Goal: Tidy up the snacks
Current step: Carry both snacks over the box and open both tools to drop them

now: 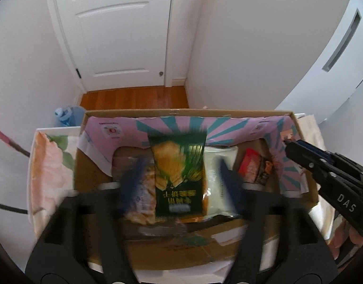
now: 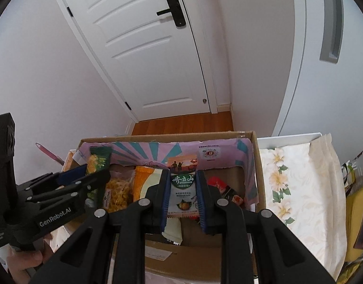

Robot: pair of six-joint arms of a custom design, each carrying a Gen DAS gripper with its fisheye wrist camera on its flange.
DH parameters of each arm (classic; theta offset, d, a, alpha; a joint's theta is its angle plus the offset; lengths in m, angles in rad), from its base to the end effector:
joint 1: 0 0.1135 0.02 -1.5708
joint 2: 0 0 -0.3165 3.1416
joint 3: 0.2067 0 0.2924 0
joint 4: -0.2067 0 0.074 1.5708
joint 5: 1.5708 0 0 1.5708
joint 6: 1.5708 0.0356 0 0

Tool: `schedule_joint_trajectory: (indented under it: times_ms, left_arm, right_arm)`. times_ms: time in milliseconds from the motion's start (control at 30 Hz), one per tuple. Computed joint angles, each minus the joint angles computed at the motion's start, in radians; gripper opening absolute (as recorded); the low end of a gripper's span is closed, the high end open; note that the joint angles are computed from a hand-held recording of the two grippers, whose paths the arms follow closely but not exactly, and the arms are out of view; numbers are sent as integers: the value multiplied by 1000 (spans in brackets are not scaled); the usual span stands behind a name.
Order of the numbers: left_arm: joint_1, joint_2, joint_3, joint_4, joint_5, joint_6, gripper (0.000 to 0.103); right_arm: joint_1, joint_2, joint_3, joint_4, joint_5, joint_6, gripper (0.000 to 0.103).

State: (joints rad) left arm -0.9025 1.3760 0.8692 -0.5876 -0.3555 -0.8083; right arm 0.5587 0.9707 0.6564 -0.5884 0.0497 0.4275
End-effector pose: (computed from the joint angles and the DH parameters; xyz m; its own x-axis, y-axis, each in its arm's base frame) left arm 0.1878 -0.2178 0.2422 -0.8409 -0.0289 -0.5404 0.0418 0.9921 -0.1180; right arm 0.1704 0.1044 0.2573 -0.8144 -0.0208 -0.5799 -0.1821 0.9580 0.2214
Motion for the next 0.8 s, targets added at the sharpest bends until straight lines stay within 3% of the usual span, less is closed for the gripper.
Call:
schedule_joint_trajectory:
  times_ms: [200,467,733,800]
  left_arm:
    - [-25,-49,-24,-26,-43,15,103]
    - [-68,-129,-53,-76,-48,-47,103]
    - [-68,-176,-73,-90,-36,-59,103]
    - [-69,-180,-73,-97,-44,-61,102]
  right_arm:
    - [-12,5,-8,-5,3,20,19]
    - [-27,28,-6,-24,-25,34,19]
    - [-68,184,42,5,-103,46,19]
    - [-77,214,44,21,-123,48,27]
